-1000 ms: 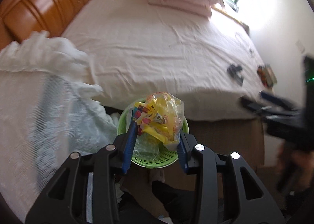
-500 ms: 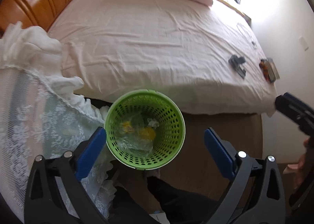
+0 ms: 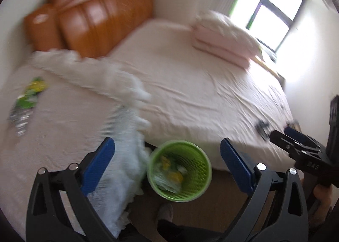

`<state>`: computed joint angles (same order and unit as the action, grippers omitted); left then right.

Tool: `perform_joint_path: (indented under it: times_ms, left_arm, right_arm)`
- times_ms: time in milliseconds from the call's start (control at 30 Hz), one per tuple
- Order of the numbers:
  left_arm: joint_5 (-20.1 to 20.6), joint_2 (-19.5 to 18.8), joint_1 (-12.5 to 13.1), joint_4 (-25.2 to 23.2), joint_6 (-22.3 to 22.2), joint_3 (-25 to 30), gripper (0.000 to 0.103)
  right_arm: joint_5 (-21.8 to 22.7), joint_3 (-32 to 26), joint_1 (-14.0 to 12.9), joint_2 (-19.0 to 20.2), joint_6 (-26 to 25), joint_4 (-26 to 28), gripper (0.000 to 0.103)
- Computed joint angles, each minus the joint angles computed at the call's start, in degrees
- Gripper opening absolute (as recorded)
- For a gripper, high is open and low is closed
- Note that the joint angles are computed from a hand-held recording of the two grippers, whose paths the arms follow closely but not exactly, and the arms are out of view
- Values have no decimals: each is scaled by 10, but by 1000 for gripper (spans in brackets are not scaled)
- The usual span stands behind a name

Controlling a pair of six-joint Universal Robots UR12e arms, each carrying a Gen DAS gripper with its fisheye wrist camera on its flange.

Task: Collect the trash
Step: 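Move both open tools from the wastebasket back over the bed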

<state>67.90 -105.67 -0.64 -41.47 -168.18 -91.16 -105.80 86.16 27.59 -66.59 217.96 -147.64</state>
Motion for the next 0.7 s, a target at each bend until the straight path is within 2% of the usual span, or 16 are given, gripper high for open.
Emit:
perform_joint_path:
  times_ms: [133, 233, 400, 600, 700]
  left_arm:
    - [51, 20, 32, 43, -47, -24, 95]
    - [84, 29, 57, 55, -84, -35, 95]
    - [103, 38, 95, 60, -129, -51, 95]
    - [114, 43, 122, 66, -136, -64, 95]
    - [114, 42, 132, 64, -132, -65, 95]
  right_arm:
    - [37, -45, 9, 31, -37, -14, 100]
    - [69, -87, 16, 60, -62, -5, 100]
    - [109, -154, 28, 103, -94, 16, 100]
    - [151, -252, 39, 160, -131, 69, 100]
    - [169, -325, 44, 201, -152, 108, 100]
